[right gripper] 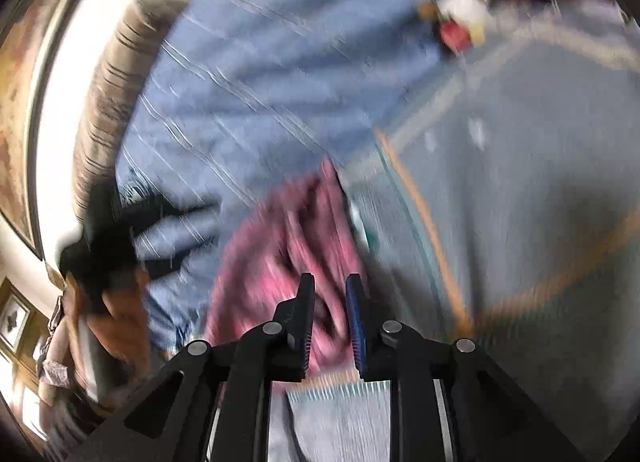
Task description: Fold small clothes
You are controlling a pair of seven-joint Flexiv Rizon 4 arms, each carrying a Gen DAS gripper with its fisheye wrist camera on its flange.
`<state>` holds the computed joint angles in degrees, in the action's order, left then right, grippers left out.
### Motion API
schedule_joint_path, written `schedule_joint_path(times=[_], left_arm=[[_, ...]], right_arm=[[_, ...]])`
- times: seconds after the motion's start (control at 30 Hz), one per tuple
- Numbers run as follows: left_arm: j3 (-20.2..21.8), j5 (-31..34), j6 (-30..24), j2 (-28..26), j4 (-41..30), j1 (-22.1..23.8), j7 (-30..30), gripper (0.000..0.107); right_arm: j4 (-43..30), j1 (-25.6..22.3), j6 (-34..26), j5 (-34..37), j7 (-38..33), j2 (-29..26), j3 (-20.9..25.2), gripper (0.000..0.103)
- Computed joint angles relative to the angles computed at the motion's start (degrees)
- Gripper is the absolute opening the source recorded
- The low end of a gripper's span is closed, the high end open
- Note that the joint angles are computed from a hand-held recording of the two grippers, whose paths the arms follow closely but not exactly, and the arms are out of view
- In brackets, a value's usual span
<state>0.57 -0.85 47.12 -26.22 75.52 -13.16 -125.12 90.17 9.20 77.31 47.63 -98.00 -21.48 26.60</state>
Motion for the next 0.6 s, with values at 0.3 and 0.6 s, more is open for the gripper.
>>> schedule_joint_path(times=[0.3,0.6], left_arm=[[-0.24,-7.55,7.73,8.22,19.79,5.39,-3.06,0.057],[-1.80,-11.78,13.30,10.61,24.78,5.75,1.66,0.057]], right_arm=[[-28.54,11.01,-24.45,-20.64,8.03,-16.43,-8.63,0.043],[-29.76,11.96,-20.77,-28.26,7.36,-19.19,-7.09,0.005]])
